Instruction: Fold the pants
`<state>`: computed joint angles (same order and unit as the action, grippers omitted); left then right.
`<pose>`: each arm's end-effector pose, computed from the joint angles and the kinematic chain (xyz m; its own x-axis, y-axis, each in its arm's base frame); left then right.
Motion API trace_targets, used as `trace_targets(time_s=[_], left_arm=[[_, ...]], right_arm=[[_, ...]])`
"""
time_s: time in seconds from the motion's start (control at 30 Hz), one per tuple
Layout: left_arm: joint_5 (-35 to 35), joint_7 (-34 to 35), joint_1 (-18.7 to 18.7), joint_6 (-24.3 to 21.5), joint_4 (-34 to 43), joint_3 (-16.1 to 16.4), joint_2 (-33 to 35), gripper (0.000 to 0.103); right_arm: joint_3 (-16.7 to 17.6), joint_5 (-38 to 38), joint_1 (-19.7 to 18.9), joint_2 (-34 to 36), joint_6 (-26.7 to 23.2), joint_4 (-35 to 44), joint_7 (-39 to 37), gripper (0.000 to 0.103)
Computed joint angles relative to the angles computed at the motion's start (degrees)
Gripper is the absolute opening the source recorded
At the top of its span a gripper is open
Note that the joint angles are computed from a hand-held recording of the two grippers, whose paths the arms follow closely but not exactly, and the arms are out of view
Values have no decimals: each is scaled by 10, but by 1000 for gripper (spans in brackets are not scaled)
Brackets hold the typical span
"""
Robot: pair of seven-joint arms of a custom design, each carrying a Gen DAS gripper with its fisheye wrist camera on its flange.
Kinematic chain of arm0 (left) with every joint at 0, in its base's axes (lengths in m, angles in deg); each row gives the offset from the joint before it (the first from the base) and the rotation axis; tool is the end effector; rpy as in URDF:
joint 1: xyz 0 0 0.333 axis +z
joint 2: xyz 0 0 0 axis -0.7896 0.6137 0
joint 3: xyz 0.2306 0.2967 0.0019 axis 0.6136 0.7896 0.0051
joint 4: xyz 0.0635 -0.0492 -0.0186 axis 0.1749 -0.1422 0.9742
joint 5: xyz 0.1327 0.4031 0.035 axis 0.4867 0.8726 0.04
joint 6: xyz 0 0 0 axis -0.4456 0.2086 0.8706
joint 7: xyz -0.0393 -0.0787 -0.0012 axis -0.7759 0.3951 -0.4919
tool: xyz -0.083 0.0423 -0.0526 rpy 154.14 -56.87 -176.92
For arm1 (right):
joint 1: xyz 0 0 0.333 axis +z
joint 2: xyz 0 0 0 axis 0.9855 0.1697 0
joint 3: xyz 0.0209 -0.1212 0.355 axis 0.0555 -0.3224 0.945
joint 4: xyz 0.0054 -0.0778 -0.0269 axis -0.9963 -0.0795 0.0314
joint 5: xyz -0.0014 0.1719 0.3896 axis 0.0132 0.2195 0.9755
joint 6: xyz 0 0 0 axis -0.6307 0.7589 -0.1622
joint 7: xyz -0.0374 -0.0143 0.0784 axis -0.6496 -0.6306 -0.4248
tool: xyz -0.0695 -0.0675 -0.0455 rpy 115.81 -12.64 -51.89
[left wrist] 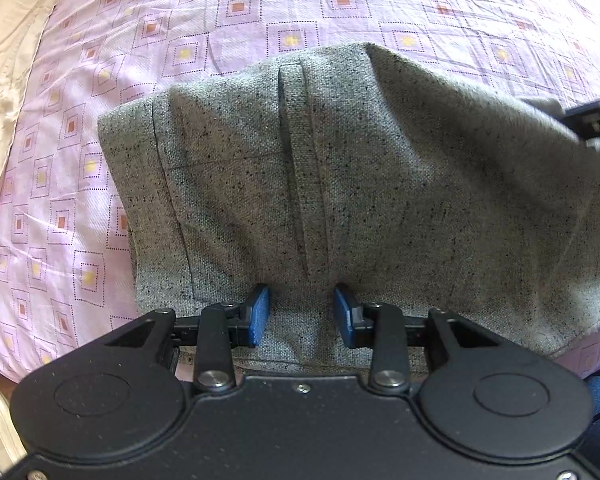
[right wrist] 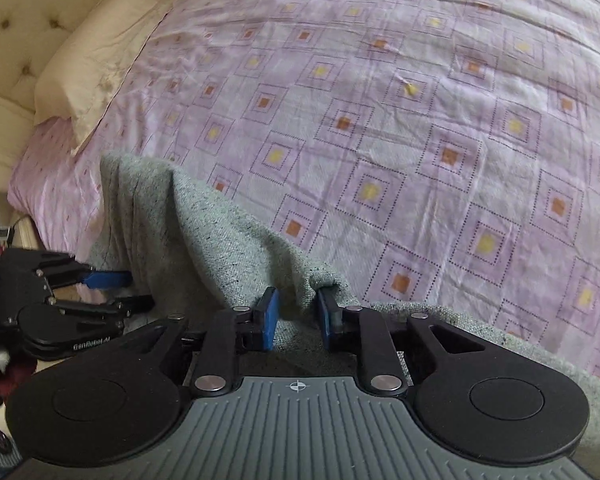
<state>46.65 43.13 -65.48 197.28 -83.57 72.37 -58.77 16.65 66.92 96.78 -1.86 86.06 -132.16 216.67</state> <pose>0.7527 -0.2222 0.4818 -0.7250 -0.6854 -0.0687 -0.6829 0.7282 -0.0580 0.6460 0.3214 0.4872 -0.2950 -0.8550 -0.4265 -0.9090 0.3886 -0.1503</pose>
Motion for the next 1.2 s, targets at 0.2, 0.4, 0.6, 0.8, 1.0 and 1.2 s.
trace_targets(time_s=[0.2, 0.4, 0.6, 0.8, 1.0, 1.2], left_arm=[[-2, 1, 1, -8, 8, 0, 4, 45], [-4, 0, 1, -7, 8, 0, 4, 45], [-5, 0, 2, -8, 7, 0, 4, 45], [1, -10, -4, -43, 46, 3, 25, 45], [8, -22, -11, -73, 84, 5, 47, 45], [5, -22, -6, -11, 17, 3, 10, 45]], right_arm=[[-1, 8, -6, 29, -21, 26, 16, 22], [-8, -18, 2, 25, -27, 23, 44, 7], [-9, -36, 6, 17, -23, 17, 61, 6], [-9, -41, 6, 21, -25, 23, 69, 6], [-40, -127, 31, 8, -4, 18, 135, 4], [-58, -224, 32, 8, 14, 25, 203, 2]])
